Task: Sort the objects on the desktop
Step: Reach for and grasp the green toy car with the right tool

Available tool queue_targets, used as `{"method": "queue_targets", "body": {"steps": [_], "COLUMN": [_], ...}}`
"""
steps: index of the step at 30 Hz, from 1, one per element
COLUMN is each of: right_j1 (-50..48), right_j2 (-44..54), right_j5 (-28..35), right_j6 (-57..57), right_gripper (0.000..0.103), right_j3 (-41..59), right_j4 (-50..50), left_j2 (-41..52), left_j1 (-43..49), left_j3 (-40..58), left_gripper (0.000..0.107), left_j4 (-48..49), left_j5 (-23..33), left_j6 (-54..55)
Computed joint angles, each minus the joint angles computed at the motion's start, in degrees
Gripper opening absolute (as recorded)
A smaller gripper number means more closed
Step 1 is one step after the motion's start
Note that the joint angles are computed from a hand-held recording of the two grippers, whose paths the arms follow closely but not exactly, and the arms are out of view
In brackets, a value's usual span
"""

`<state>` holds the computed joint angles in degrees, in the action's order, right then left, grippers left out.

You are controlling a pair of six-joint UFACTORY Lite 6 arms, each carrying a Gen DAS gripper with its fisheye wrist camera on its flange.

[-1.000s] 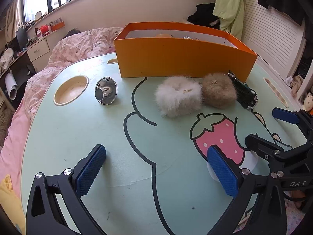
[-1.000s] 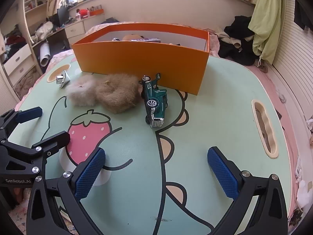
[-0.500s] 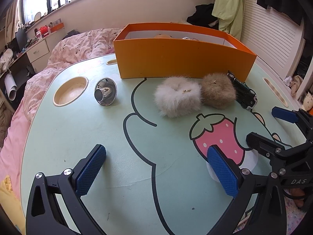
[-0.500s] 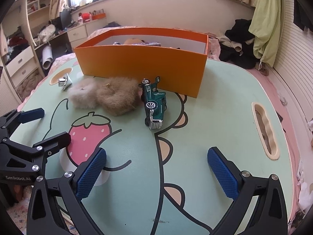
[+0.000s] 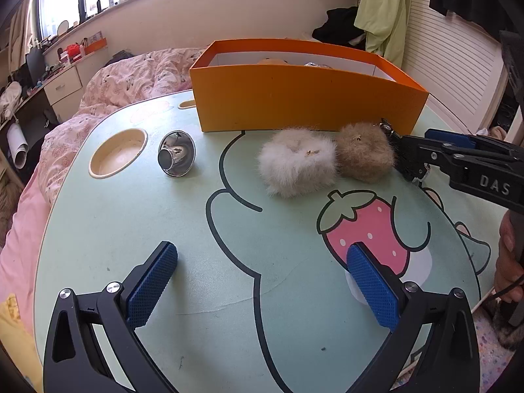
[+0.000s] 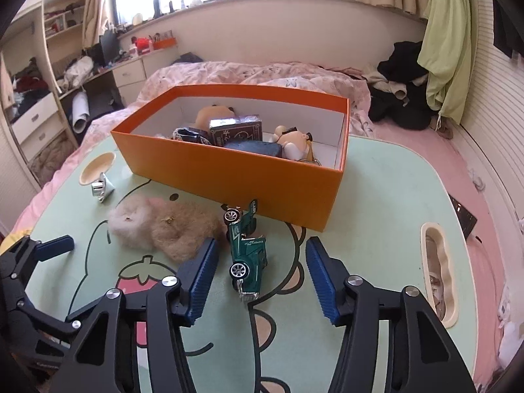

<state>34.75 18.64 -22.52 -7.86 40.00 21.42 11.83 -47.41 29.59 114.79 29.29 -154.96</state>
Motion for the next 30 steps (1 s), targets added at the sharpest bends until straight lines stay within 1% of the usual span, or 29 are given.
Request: {"method": "queue_targets", "body": {"steps": [1, 2, 3, 5, 6, 7, 8, 10, 11, 12, 13, 14, 16, 17, 19, 22, 23, 24, 25, 26, 27, 28, 29, 30], "right_j1": [-0.80, -1.25, -1.20, 0.02, 0.50, 0.50, 0.25, -0.24, -0.16, -0.02, 0.14, 0.20, 0.27, 0.36, 0.68, 0.96, 1.16, 1.29, 1.30, 1.30, 1.30, 1.29, 1.09, 0.90], "right_j2": [1.62, 3.25, 4.59, 6.56, 6.68, 6.51, 6.05, 4.67, 3.75, 2.52, 1.23, -0.08, -2.10, -2.87, -3.81, -4.61, -4.67, -4.65, -4.68, -4.79, -4.99, -5.26, -5.60, -5.92], "right_j5": [1.63, 3.00, 3.65, 3.00, 2.24, 1.98, 1.71, 0.05, -1.34, -3.02, -4.56, -5.95, -7.70, -8.14, -8.44, -8.03, -8.00, -7.94, -7.88, -7.75, -7.74, -7.89, -8.04, -8.19], "right_j6": [2.46, 4.88, 5.25, -0.25, -1.59, -0.71, 1.72, 6.36, 6.80, 7.07, 7.28, 7.57, 8.69, 9.19, 9.79, 10.61, 10.40, 10.22, 10.40, 10.72, 11.15, 11.64, 12.06, 12.14], "right_gripper": [0.042, 0.042, 0.042, 0.040, 0.024, 0.023, 0.023, 0.023, 0.023, 0.023, 0.023, 0.023, 0.023, 0.023, 0.023, 0.023, 0.023, 0.023, 0.023, 0.023, 0.023, 0.023, 0.023, 0.023], "right_j3": [1.88, 3.62, 4.86, 6.31, 6.07, 5.65, 4.93, 2.55, 1.09, -0.67, -2.40, -4.07, -6.51, -7.34, -8.25, -8.53, -8.52, -8.47, -8.49, -8.52, -8.69, -9.00, -9.30, -9.60], "right_j4": [-3.24, -6.24, -6.84, -1.50, -0.36, -1.40, -3.85, -8.02, -7.83, -7.52, -7.26, -7.13, -7.81, -8.16, -8.39, -9.31, -9.04, -8.73, -8.77, -8.89, -9.04, -9.16, -9.45, -9.57], "left_j2": [0.00, 0.02, 0.02, -0.07, -0.32, -0.74, -1.51, -4.37, -6.16, -7.89, -9.29, -10.56, -12.90, -13.58, -13.26, -8.19, -5.73, -3.25, -0.95, 1.22, 2.73, 3.28, 3.57, 3.45], "left_j1": [0.00, 0.00, 0.05, 0.15, 0.20, 0.32, 0.83, 3.15, 4.59, 5.89, 7.00, 7.88, 9.67, 11.45, 16.38, 24.04, 25.41, 26.17, 27.03, 28.09, 28.75, 28.77, 28.66, 28.44], "left_j3": [0.00, 0.00, 0.02, 0.13, 0.02, -0.29, -0.94, -3.75, -5.29, -6.34, -6.88, -6.99, -6.33, -5.55, -3.52, 0.66, 2.45, 4.10, 5.60, 7.14, 8.02, 8.03, 8.05, 7.99], "left_gripper": [0.103, 0.103, 0.103, 0.103, 0.103, 0.103, 0.103, 0.103, 0.103, 0.103, 0.103, 0.103, 0.103, 0.103, 0.103, 0.101, 0.093, 0.081, 0.074, 0.063, 0.054, 0.051, 0.038, 0.038], "left_j4": [0.00, 0.09, 0.18, 0.59, 0.90, 1.50, 3.44, 13.15, 17.96, 20.36, 20.53, 18.57, 12.36, 11.09, 13.96, 26.52, 27.83, 27.62, 28.10, 30.19, 33.21, 34.66, 34.48, 34.72], "left_j5": [0.00, 0.00, -0.06, -0.32, -0.51, -0.69, -1.12, -1.95, -2.17, -2.51, -2.78, -2.87, -3.19, -3.88, -6.44, -8.97, -9.11, -9.35, -10.10, -11.26, -11.56, -10.60, -10.06, -10.03], "left_j6": [0.00, -0.04, -0.03, 0.27, 0.42, 0.13, -1.45, -10.21, -14.61, -16.61, -16.22, -13.43, -5.03, -2.04, -1.41, -9.70, -10.10, -9.21, -8.76, -9.74, -11.87, -12.70, -12.01, -11.90]}}
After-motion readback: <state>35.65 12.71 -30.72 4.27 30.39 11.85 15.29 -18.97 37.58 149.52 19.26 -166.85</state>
